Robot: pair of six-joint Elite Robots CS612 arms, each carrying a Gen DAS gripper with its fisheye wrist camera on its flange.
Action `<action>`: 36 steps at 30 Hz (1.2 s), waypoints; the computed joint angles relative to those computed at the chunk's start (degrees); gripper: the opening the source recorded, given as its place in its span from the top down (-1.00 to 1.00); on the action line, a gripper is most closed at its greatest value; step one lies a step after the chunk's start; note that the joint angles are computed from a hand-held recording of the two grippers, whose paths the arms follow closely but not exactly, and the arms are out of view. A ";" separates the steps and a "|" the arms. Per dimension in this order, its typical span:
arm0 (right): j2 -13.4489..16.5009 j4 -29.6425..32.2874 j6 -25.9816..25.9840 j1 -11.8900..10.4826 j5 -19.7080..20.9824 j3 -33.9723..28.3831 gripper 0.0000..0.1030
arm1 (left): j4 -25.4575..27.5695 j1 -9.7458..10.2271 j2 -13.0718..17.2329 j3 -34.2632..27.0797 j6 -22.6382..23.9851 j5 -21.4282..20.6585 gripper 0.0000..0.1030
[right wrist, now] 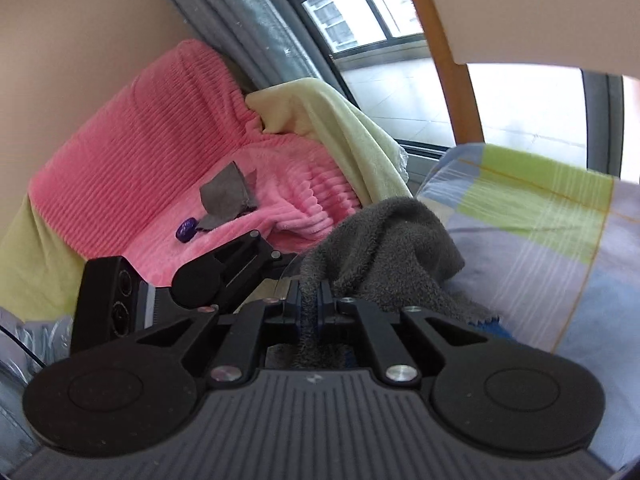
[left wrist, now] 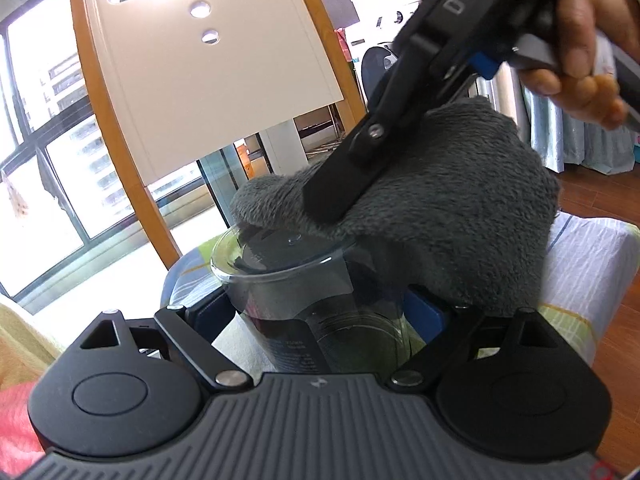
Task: Clean container
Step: 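Wipe the jar base with the right gripper's cloth while the left gripper holds the jar, then rub the grey cloth around the jar base rim with the right gripper while the left gripper holds it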
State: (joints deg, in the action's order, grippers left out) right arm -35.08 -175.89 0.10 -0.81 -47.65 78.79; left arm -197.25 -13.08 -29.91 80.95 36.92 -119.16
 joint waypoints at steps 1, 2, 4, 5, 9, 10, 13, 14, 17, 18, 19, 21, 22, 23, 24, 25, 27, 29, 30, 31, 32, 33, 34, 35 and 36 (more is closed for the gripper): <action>0.42 -0.45 -0.19 -0.04 0.37 -0.44 0.97 | 0.07 -0.02 -0.02 -0.04 0.01 0.03 -0.76; 0.87 -1.24 -0.15 -0.09 0.79 -0.84 0.97 | 0.09 -0.03 -0.02 -0.07 0.05 0.07 -0.76; 1.84 -3.85 0.61 -0.09 0.77 -1.53 0.97 | 0.19 -0.05 -0.04 -0.15 0.06 0.11 -0.76; 2.34 -5.37 1.07 -0.05 0.54 -1.88 0.97 | 0.27 -0.06 -0.05 -0.20 0.03 0.11 -0.76; 4.06 -11.06 1.88 0.47 -1.22 -3.22 0.97 | 0.11 -0.14 -0.06 -0.29 -0.16 0.40 -0.76; 4.43 -12.61 2.03 0.67 -1.96 -3.44 0.97 | 0.08 -0.17 -0.07 -0.30 -0.21 0.57 -0.75; 6.17 -18.67 6.18 1.19 -4.10 -4.62 0.97 | -0.03 -0.24 0.00 -0.61 -1.14 1.16 -0.76; 6.86 -20.66 8.66 1.28 -4.47 -5.13 0.97 | 0.03 -0.23 0.05 -0.80 -1.64 1.20 -0.76; 7.89 -24.62 15.44 1.24 -4.70 -5.46 0.97 | 0.11 -0.14 0.23 -1.34 -2.74 1.06 -0.76; 7.72 -24.73 16.52 1.19 -4.93 -5.21 0.97 | 0.04 -0.11 0.28 -1.41 -2.72 0.92 -0.76; 7.28 -24.46 17.17 1.18 -5.54 -4.71 0.95 | -0.12 -0.09 0.33 -1.42 -2.38 0.79 -0.76; 6.26 -23.69 17.67 1.11 -6.52 -3.65 0.92 | -0.24 -0.12 0.35 -1.39 -1.52 0.65 -0.76; 5.38 -22.78 15.83 0.96 -6.39 -2.92 0.87 | -0.10 -0.17 0.31 -1.34 -0.99 0.65 -0.76; 4.52 -21.86 13.98 0.81 -6.28 -2.21 0.87 | 0.17 -0.23 0.24 -1.27 -0.35 0.66 -0.75; 3.65 -20.63 12.02 0.58 -5.53 -1.53 0.87 | 0.45 -0.29 0.18 -1.21 0.30 0.67 -0.74; 2.74 -18.68 9.70 0.19 -3.37 -0.88 0.87 | 0.59 -0.36 0.13 -1.13 0.93 0.83 -0.74; 1.07 -14.35 5.01 -0.47 0.59 0.23 0.87 | 0.95 -0.39 0.09 -1.23 1.12 1.03 -0.74; 0.31 -10.44 1.96 -0.74 3.51 0.69 0.87 | 1.43 -0.36 0.06 -1.44 0.96 0.99 -0.74; -0.08 -8.31 0.28 -0.87 4.90 0.90 0.87 | 1.45 -0.39 0.06 -1.50 1.06 1.02 -0.74; -0.48 -6.05 -1.51 -0.98 6.25 1.10 0.87 | 1.30 -0.43 0.07 -1.51 1.30 1.06 -0.74; -0.89 -3.65 -3.41 -1.09 7.55 1.30 0.87 | 1.06 -0.48 0.09 -1.51 1.61 1.10 -0.74; -1.09 -1.64 -4.78 -1.18 8.60 1.36 0.87 | 0.82 -0.54 0.11 -1.51 1.92 1.14 -0.74; -0.78 -0.56 -4.70 -1.24 9.21 1.09 0.87 | 0.65 -0.57 0.12 -1.52 2.16 1.15 -0.74; -0.35 0.76 -4.40 -1.28 9.64 0.62 0.87 | 0.60 -0.59 0.13 -1.56 2.30 1.13 -0.74; 0.31 1.35 -3.61 -1.36 10.35 0.05 0.88 | 0.55 -0.59 0.14 -1.60 2.44 1.09 -0.74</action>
State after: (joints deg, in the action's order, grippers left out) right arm -34.76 -174.53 -3.51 -2.16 -37.31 78.84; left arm -196.70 -13.67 -29.77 79.34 39.36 -118.08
